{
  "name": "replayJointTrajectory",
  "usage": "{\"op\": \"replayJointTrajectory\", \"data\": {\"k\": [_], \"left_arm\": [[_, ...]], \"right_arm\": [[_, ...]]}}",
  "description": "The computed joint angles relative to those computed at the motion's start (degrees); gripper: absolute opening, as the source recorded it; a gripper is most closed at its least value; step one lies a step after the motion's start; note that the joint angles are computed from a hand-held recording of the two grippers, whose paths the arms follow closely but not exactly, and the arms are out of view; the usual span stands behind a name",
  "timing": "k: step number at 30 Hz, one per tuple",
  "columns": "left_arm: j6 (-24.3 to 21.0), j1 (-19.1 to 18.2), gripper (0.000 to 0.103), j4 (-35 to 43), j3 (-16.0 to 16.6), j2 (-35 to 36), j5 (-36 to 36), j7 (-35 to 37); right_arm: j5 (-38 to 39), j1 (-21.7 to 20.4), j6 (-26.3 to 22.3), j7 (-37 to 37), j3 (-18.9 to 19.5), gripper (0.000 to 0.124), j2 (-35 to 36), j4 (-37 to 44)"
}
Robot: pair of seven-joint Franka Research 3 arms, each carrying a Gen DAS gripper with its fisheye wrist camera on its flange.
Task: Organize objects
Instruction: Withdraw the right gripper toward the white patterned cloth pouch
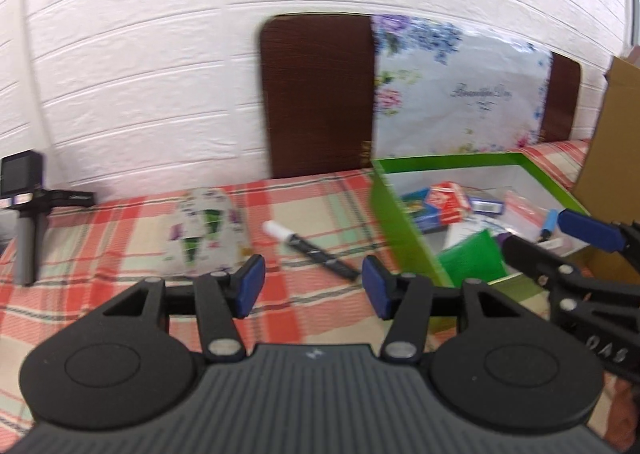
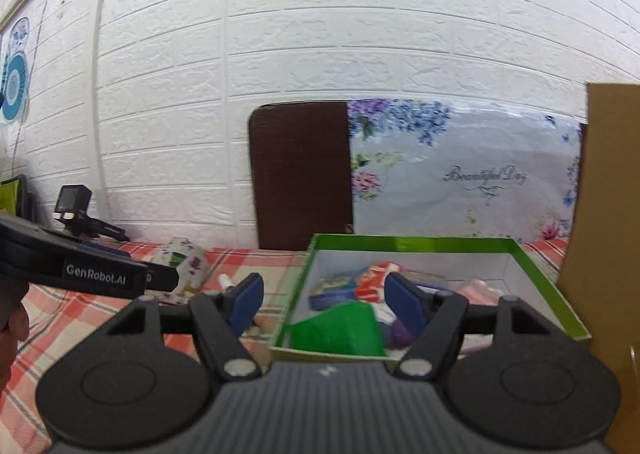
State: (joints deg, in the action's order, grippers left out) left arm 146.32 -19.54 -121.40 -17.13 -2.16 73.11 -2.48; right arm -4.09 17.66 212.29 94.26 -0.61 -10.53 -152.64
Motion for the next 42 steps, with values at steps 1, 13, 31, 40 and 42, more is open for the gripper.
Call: {"op": "replayJointTrajectory", "data": {"k": [1, 13, 31, 40, 42], "left_arm": [[-0.27, 0.18, 0.056, -1.12, 0.18, -0.95, 0.14, -0.54], [-1.30, 6.38, 0.061, -13.96, 0.67, -8.93, 1.96, -7.31], [-1.83, 7.47, 0.070, -22.14, 2.27, -7.85, 20.84, -36.25], [-1.61, 7.51, 0.070, -22.30, 2.63, -7.73, 22.16, -39.01], [-1.46, 7.57, 0.071, -22.21, 2.71, -7.65, 22.09, -39.00]], "right_arm": [[0.25, 0.28, -0.51, -0.13, 0.49, 0.069, -0.07, 0.34], [-4.70, 5.74, -8.81, 3.92, 0.60, 0.071, 3.12, 5.55], [33.29, -15.17, -28.43, -29.29, 33.31, 0.076, 32.30, 40.65], [-8.55, -8.56, -33.06, 6.48, 25.87, 0.090, 45.70, 54.89], [-5.04, -6.74, -31.72, 2.71, 24.59, 0.071, 44.05, 52.85]]}}
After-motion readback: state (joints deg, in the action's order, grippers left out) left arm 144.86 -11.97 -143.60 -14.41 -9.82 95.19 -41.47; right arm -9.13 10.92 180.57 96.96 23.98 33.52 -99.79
